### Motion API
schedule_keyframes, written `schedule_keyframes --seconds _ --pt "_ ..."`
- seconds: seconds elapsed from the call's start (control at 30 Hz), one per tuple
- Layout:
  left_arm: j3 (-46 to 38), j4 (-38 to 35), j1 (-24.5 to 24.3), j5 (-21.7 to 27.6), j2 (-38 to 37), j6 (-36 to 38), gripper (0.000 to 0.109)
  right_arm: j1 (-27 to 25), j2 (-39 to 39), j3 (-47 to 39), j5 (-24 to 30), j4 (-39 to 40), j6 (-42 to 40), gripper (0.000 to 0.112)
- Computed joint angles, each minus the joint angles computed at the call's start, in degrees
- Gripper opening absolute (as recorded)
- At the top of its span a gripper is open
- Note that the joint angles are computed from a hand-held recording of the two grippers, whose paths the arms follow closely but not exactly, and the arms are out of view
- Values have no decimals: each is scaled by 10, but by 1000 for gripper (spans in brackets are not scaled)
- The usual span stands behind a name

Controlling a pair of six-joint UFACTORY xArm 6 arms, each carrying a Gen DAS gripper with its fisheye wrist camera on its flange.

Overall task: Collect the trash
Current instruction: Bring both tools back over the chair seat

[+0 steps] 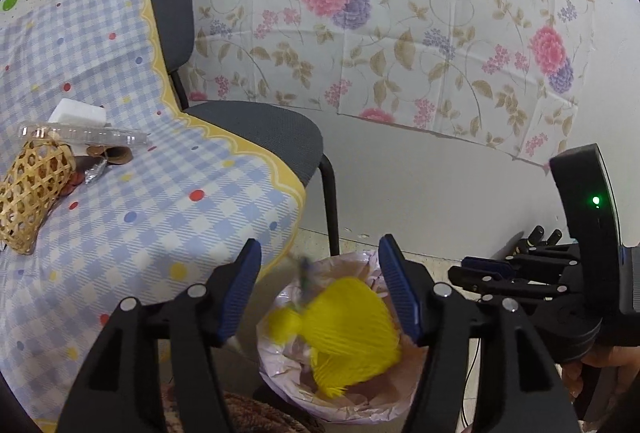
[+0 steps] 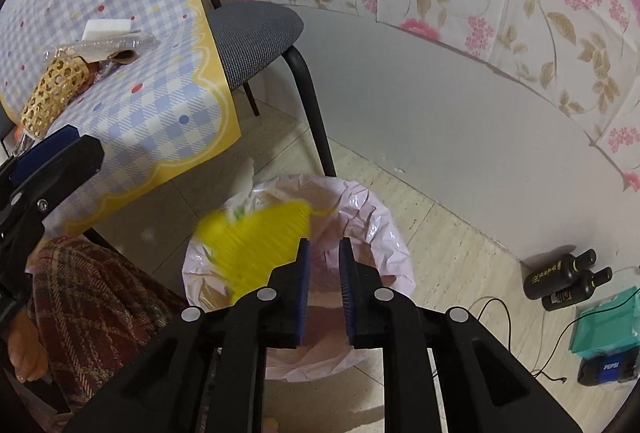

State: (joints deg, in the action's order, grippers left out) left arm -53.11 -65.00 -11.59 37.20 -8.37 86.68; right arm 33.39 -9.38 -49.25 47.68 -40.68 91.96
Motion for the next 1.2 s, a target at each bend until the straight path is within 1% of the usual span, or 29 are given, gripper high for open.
schedule_keyframes --seconds 0.07,0.17,0.2,0.23,0.27,0.3,0.37,0.47,0.53,0.6,0.67,0.7,0.77,0.87,0.93,1.0,1.03,1.13,1.2 --pt "-7 3 11 1 0 -9 60 5 -9 -1 11 -12 9 17" --pt "-13 15 26 -13 -2 -27 60 11 -19 -4 17 -29 19 17" --pt "-16 22 31 -12 -1 -38 60 14 -22 -8 19 -38 20 17" --pt "-22 27 44 0 -1 -50 60 15 -24 -12 17 -45 20 17" --pt "-26 28 52 6 0 -55 62 18 -27 -17 10 -62 25 17" --pt "-29 28 63 8 -1 -61 67 20 -27 -21 4 -74 30 17" --pt "-35 24 82 10 -1 -66 71 18 -27 -35 -28 -101 29 17" --pt "-53 41 109 0 7 -96 72 17 0 -80 -49 -108 -12 17" --pt "-72 52 129 -6 21 -114 72 16 39 -131 -57 -97 -53 17" --pt "-89 67 144 -27 35 -138 73 8 75 -173 -83 -71 -99 17" --pt "-105 74 159 -61 50 -151 74 3 119 -225 -98 -49 -145 19" --pt "-114 80 167 -87 60 -157 75 5 137 -247 -97 -45 -160 21" --pt "-134 88 185 -109 78 -166 75 7 178 -301 -94 -30 -199 24" --pt "-172 115 208 -145 114 -198 75 11 253 -406 -90 5 -281 32" --pt "-210 151 225 -160 148 -237 76 12 290 -457 -90 14 -313 42" --pt "-249 180 236 -166 183 -265 78 10 327 -509 -93 28 -337 43" --pt "-282 208 242 -170 212 -289 78 7 348 -540 -93 42 -353 43" --pt "-364 231 252 -149 275 -306 78 4 410 -631 -78 81 -399 44" --pt "-418 251 257 -130 316 -318 78 1 447 -691 -63 93 -425 44"
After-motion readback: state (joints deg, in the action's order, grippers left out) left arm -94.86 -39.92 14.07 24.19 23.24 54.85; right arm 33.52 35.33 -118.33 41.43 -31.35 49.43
